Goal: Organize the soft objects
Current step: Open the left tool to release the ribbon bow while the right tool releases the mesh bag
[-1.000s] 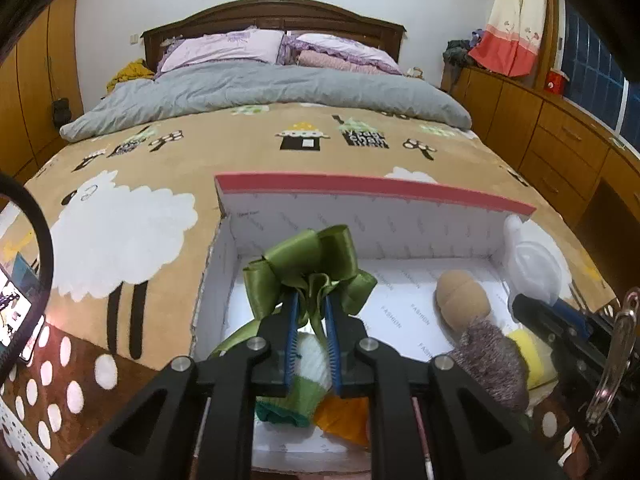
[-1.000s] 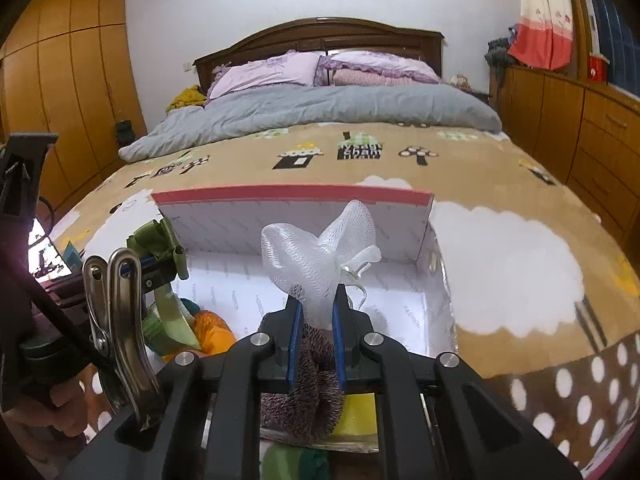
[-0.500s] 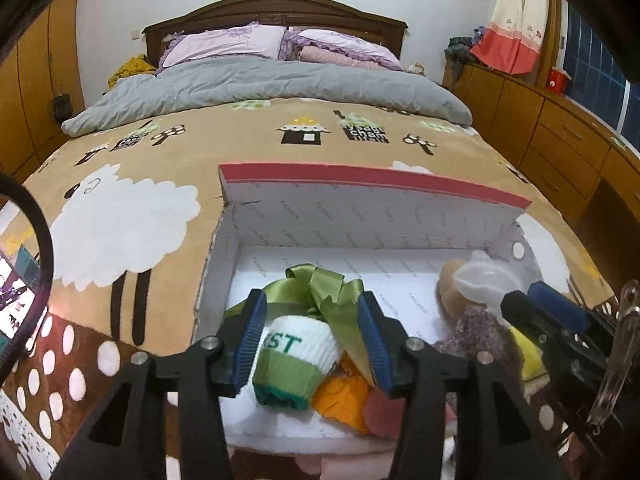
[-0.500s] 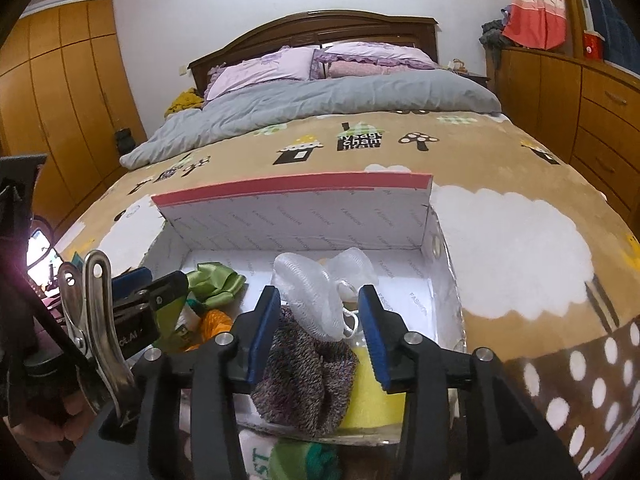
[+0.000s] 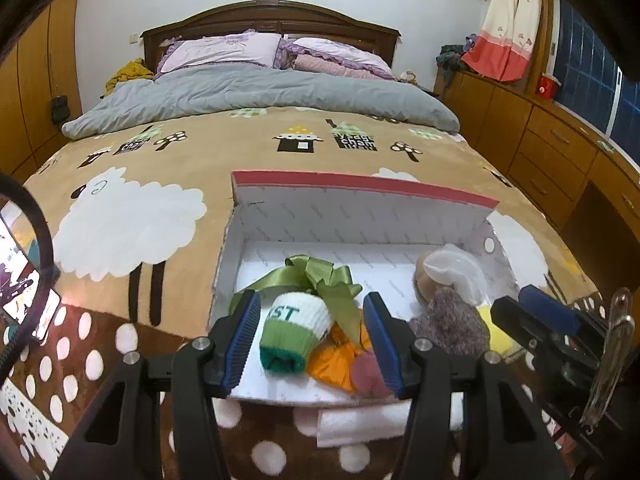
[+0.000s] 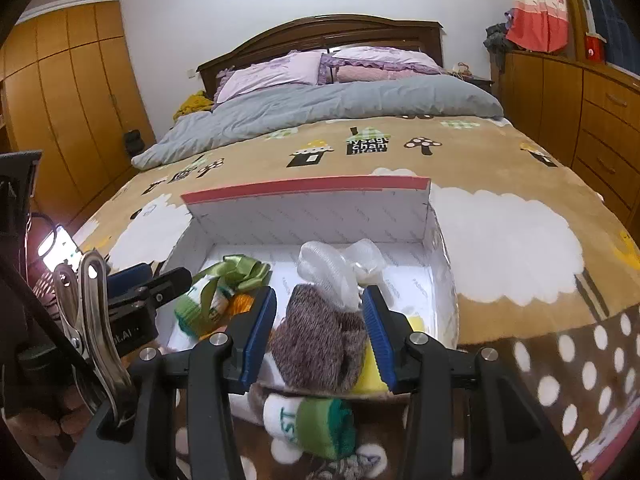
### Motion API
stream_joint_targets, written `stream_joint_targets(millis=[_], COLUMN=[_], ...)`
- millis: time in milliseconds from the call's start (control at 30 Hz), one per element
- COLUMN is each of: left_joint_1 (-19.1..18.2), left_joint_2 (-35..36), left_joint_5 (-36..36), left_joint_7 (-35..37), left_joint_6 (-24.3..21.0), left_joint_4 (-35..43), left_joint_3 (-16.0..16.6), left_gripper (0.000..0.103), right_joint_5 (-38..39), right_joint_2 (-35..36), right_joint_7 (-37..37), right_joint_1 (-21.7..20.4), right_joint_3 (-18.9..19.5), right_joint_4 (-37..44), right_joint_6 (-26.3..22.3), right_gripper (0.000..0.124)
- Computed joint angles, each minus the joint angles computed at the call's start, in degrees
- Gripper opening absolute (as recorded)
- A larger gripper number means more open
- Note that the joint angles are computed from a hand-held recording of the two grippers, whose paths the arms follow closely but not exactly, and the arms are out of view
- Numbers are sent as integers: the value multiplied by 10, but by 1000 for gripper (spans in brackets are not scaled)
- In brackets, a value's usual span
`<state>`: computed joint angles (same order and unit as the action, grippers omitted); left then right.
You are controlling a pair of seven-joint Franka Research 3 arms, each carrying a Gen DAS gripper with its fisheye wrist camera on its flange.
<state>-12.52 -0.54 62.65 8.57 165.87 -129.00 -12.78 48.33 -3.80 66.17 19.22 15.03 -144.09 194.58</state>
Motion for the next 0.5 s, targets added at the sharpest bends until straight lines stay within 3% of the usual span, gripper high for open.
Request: stream_joint_targets(millis=[67, 500], left_joint_1=[1, 16], left_joint_2=[-11, -63], left_joint_5=[0, -21], left_joint_7=[-1, -5], left_joint_6=[6, 25], left_joint_4=[-11, -75], left_joint_3=[0, -23], left_gripper=[56, 57], right_joint_5=[21, -51], right_joint_2=[-11, -77], right_joint_7=[-14, 90], right_joint_1=[-7, -37], right_joint_3=[14, 48], right_joint_4=[-7, -84], right_joint_6=[-3, -4], right_gripper=[46, 46])
